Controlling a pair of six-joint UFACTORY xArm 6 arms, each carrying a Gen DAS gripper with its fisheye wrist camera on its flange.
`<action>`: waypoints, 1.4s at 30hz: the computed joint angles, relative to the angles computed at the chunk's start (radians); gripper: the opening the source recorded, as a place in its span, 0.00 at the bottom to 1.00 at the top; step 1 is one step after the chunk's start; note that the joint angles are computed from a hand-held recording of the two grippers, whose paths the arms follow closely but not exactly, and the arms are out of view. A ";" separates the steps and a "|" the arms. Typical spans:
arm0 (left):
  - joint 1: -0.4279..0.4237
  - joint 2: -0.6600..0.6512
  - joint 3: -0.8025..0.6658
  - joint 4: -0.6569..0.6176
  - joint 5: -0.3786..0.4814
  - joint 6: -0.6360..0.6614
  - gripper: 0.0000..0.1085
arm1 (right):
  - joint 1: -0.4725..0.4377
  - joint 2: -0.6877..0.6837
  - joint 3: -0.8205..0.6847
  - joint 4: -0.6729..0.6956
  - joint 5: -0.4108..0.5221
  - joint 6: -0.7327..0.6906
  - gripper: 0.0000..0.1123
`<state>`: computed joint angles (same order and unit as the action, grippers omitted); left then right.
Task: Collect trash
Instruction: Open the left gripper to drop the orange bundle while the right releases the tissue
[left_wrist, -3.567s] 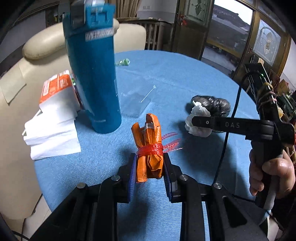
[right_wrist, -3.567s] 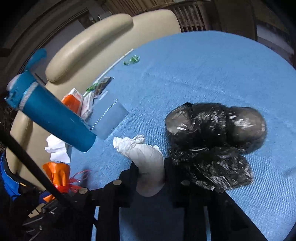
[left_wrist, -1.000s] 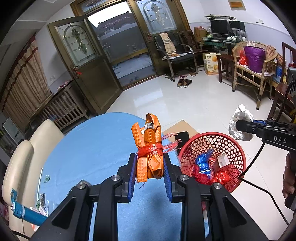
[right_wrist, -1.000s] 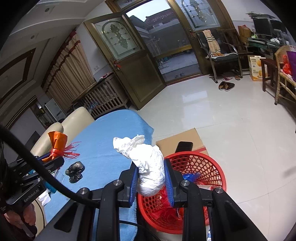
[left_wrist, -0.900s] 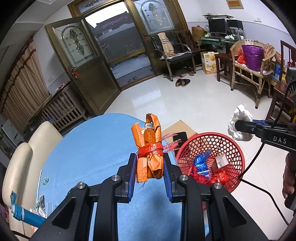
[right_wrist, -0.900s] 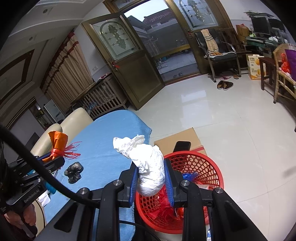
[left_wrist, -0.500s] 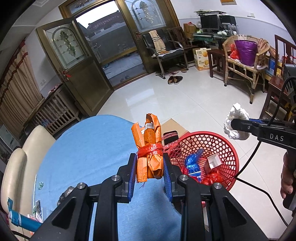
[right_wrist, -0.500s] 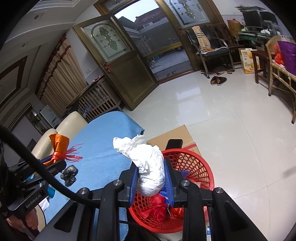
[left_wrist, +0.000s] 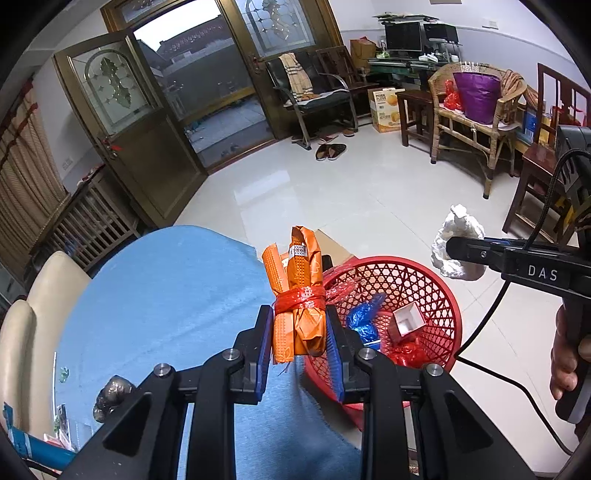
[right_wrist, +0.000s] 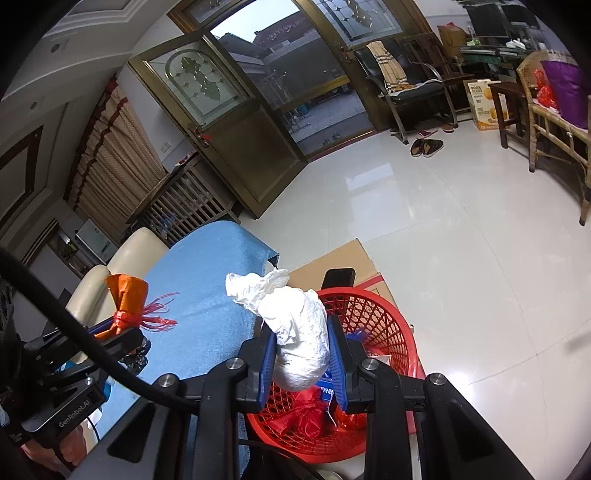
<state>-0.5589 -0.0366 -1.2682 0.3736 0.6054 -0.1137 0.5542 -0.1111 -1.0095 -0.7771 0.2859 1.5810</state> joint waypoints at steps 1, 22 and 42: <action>-0.001 0.002 0.000 0.000 0.000 0.002 0.26 | 0.000 0.001 0.001 0.001 -0.003 0.001 0.25; -0.008 0.060 -0.036 -0.112 0.027 0.100 0.44 | -0.031 0.017 0.040 0.109 -0.067 -0.041 0.29; 0.130 -0.077 0.165 -0.028 -0.003 0.012 0.62 | -0.022 0.028 0.015 0.056 -0.062 0.016 0.57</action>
